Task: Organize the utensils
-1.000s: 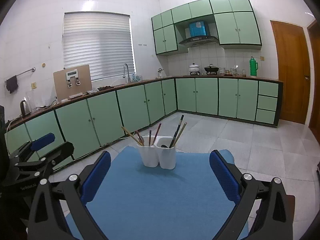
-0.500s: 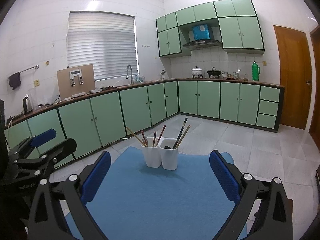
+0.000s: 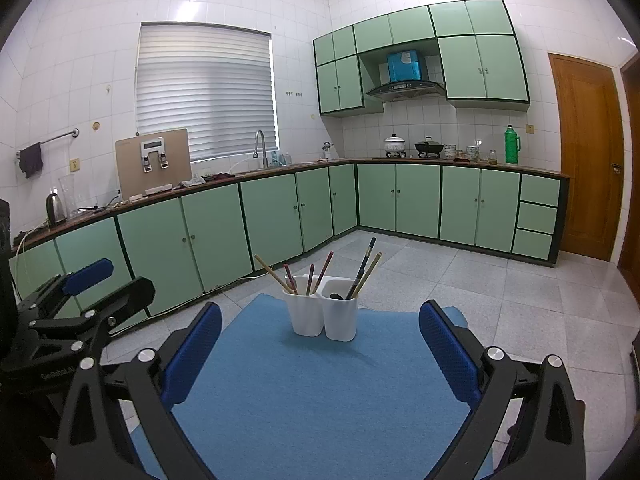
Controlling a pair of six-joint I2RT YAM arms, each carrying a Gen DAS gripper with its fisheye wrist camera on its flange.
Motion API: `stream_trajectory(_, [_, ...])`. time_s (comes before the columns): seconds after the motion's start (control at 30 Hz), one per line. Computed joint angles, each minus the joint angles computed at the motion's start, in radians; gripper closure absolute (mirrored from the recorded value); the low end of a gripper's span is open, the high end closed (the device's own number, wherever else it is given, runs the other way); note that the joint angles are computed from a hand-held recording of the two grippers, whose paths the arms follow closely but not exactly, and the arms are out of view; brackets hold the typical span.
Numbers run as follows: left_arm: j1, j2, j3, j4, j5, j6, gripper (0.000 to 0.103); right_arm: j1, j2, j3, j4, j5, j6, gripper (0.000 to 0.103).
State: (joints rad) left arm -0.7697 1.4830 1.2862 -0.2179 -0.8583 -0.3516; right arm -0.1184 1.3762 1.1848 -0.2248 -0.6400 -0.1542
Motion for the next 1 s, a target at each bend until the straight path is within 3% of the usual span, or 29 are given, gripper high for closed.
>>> stream_trajectory(1.0, [0.0, -0.005, -0.005, 0.003, -0.008, 0.001, 0.007, 0.012, 0.001, 0.012, -0.013, 0.008, 0.003, 0.006])
